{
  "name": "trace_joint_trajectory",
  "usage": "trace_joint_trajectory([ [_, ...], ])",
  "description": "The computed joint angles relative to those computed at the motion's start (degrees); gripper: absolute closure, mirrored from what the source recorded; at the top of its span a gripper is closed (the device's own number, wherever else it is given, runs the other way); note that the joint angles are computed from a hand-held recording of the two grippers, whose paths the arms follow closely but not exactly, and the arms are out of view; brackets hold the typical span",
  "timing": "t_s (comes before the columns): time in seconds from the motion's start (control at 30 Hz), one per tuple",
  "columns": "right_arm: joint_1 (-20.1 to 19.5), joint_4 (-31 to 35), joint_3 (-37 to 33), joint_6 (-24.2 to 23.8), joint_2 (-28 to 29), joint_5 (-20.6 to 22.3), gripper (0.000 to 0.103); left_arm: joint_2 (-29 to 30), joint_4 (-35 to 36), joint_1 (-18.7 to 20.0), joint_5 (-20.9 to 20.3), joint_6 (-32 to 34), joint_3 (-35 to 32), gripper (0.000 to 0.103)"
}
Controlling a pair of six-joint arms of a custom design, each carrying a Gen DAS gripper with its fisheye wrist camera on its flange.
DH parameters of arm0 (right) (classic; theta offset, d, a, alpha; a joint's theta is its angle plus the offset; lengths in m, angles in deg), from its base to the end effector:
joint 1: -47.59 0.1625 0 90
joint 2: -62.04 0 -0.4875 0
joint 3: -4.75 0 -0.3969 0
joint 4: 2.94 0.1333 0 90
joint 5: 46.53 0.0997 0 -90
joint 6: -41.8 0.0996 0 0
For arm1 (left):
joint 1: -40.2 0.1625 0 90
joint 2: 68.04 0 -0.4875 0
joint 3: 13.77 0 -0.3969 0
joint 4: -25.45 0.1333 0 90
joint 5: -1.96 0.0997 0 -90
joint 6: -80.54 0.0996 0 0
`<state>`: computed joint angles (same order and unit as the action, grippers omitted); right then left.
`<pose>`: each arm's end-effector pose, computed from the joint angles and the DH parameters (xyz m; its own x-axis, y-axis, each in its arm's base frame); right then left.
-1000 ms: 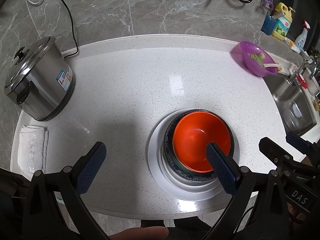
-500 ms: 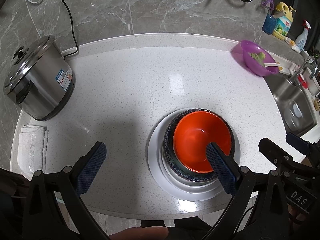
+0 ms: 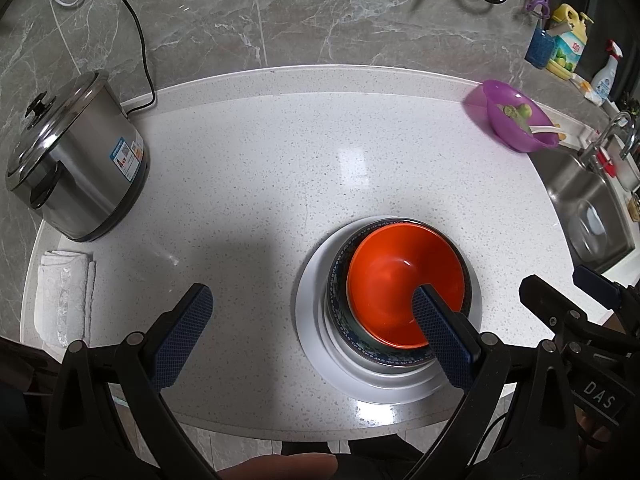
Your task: Organize plates and bowls
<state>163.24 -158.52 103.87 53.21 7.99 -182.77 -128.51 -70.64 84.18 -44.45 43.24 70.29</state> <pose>0.3514 -0.5901 0.2466 -0.7987 0.0972 0.5938 -0.2524 0.8417 -0.4773 -0.3472 -0.6157 0.3291 -0.6973 0.1278 -0.7053 0.3315 0.9299 -0.1593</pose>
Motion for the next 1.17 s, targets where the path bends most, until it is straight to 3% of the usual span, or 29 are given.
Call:
trace_joint_trajectory([
  [1.17, -0.42, 0.85, -0.47, -0.14, 0.19, 0.31, 0.017, 0.43, -0.77, 0.77, 0.46, 0.73, -0.17, 0.003],
])
